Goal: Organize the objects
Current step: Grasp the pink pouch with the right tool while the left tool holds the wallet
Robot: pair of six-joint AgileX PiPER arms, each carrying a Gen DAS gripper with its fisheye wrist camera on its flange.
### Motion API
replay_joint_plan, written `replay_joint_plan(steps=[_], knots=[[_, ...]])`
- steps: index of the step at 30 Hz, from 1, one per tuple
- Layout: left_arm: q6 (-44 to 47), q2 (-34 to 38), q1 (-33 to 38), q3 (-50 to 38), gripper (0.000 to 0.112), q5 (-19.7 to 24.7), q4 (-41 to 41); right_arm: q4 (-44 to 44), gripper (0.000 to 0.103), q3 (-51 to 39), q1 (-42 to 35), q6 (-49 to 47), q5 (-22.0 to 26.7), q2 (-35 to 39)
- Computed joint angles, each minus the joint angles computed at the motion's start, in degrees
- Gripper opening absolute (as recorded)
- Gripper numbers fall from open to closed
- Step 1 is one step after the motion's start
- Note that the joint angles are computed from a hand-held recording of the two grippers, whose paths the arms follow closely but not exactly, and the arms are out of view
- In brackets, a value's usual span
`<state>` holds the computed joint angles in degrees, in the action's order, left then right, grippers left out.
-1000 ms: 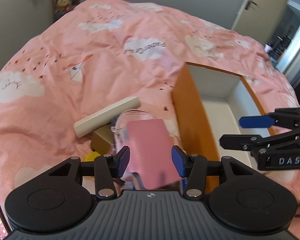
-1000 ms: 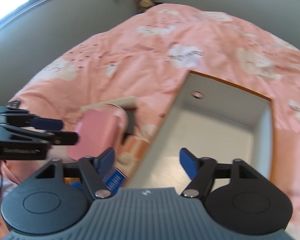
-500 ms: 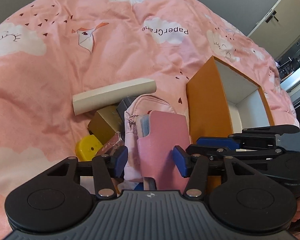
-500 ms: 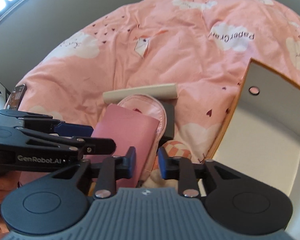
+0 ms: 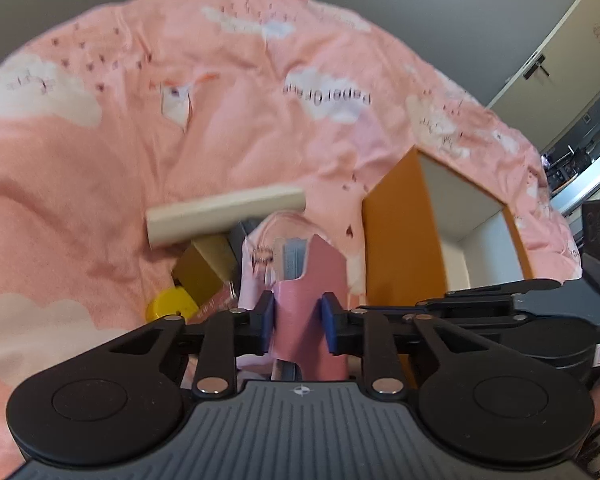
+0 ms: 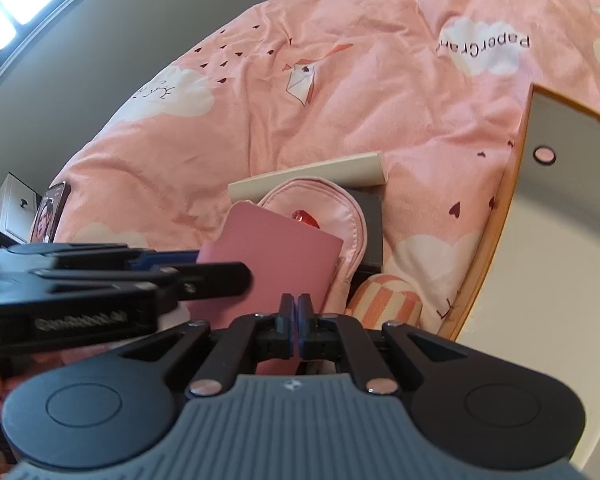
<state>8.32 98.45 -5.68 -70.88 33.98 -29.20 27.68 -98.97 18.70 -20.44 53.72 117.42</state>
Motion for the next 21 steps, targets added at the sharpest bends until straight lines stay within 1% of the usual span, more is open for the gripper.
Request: replay_joint_plan(steps=[3, 5, 7, 9, 10, 11, 13, 15, 18, 19, 21], knots=[[-0.5, -2.4, 1.2, 0.1, 0.023, 0.2, 0.6, -1.1, 0.009, -0.1, 0.3, 1.0, -0.4, -0.5], [-3.2, -4.3, 1.6, 0.1, 0.022, -0.9, 4.5, -1.4, 0.017, -1.9, 0.5, 2.3, 1.1, 0.3], [-8.9, -5.6, 1.1, -0.1, 0.022, -2.3, 12.1, -2.4, 0.043, -4.5, 1.2, 4.0, 2.5, 1.6], [-17.3, -5.7, -0.4, -0.1, 0.022, -3.4, 22.4, -4.4, 0.053, -7.9, 2.7, 6.3, 3.6, 3.2], [-20.2, -5.1, -0.8, -0.5, 0.022, -3.1, 25.8, -5.5, 0.054, -9.7, 3.6, 7.2, 3.9, 4.1], [-21.5, -4.4, -1.0, -0.8, 0.022, -2.7, 27.3, -7.3, 0.055, -11.7, 4.7, 8.8, 4.4, 5.1], [-21.6, -2.8, -0.9, -0.6, 0.022, -3.1, 27.3, -12.2, 0.065, -16.2, 7.3, 12.4, 5.9, 7.6], [-21.5, -1.6, -0.8, 0.1, 0.022, -3.9, 26.9, -16.6, 0.069, -19.6, 9.6, 15.4, 7.4, 10.0], [-21.8, -0.9, -0.4, 1.5, 0.022, -5.3, 26.8, -19.0, 0.072, -23.4, 11.4, 16.7, 10.0, 13.5], [-21.2, -1.2, 0.0, 2.4, 0.022, -5.9, 26.3, -19.6, 0.077, -23.6, 11.7, 16.9, 9.7, 14.1], [-20.8, -1.2, 0.4, 3.0, 0.022, -6.2, 25.8, -21.6, 0.08, -22.8, 12.6, 17.2, 8.2, 14.3]])
